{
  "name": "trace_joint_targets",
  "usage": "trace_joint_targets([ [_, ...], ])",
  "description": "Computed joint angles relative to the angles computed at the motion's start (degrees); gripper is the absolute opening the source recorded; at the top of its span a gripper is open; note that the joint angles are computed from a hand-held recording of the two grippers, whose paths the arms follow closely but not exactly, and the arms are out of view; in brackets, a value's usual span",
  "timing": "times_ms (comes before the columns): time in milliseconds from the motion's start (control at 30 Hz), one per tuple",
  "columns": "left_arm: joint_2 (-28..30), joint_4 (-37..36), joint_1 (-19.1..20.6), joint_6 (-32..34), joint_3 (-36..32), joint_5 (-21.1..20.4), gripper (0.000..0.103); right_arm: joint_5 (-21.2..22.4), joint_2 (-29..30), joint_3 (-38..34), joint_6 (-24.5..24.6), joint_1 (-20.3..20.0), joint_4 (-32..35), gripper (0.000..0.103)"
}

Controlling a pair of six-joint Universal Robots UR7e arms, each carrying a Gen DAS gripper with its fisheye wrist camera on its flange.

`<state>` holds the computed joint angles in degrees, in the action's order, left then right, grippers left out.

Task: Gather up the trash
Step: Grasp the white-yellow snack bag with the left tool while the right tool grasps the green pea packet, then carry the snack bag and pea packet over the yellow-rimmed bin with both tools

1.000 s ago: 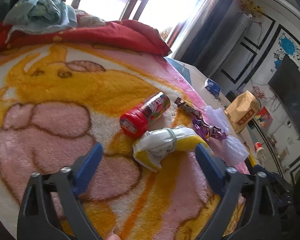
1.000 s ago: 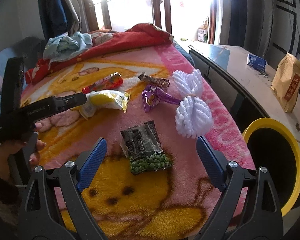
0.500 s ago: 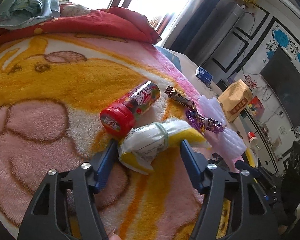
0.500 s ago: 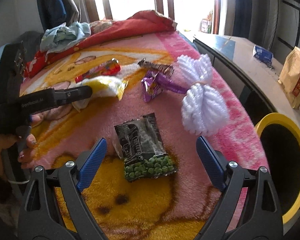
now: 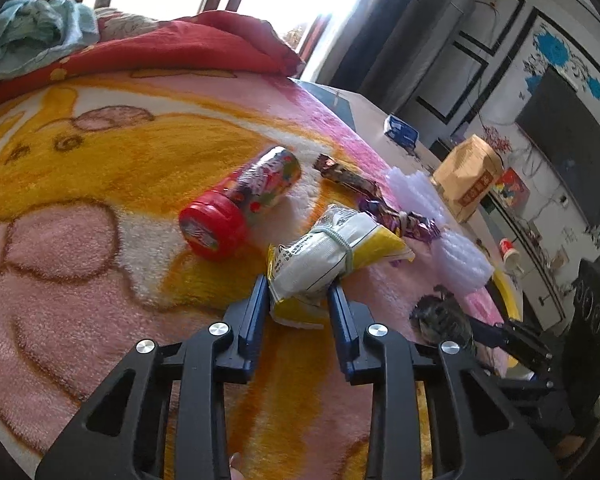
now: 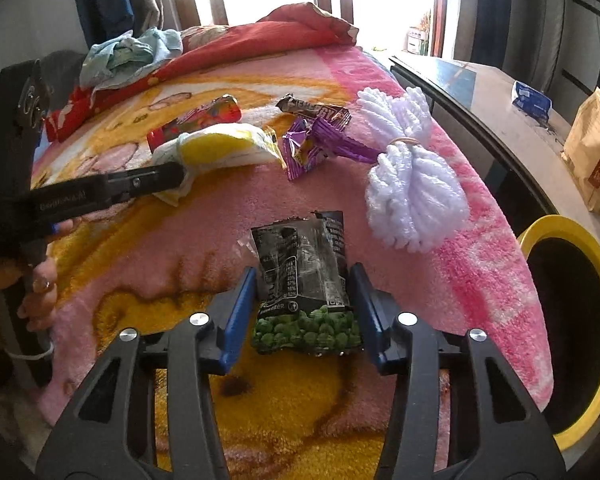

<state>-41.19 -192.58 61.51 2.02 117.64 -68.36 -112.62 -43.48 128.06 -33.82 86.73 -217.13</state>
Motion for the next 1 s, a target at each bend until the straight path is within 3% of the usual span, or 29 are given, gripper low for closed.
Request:
trace_joint_targets([
  [267,0.9,-2.7,-2.2,3.7,1.0,1.4,0.025,1.4,-1.6,1.2,1.2,-0.2,2.0,0.029],
  [667,-2.2,-8.4,-4.2,5.1,4.5,1.6,0.025,4.9,-4.7,4.1,2.4,0.3,2.4,0.029],
  [1000,-3.3,-10.7,-7.2,5.7,5.9,0.8,0.025,6.8,-9.3,6.5,3.5,0.0,-1.1,0.029],
])
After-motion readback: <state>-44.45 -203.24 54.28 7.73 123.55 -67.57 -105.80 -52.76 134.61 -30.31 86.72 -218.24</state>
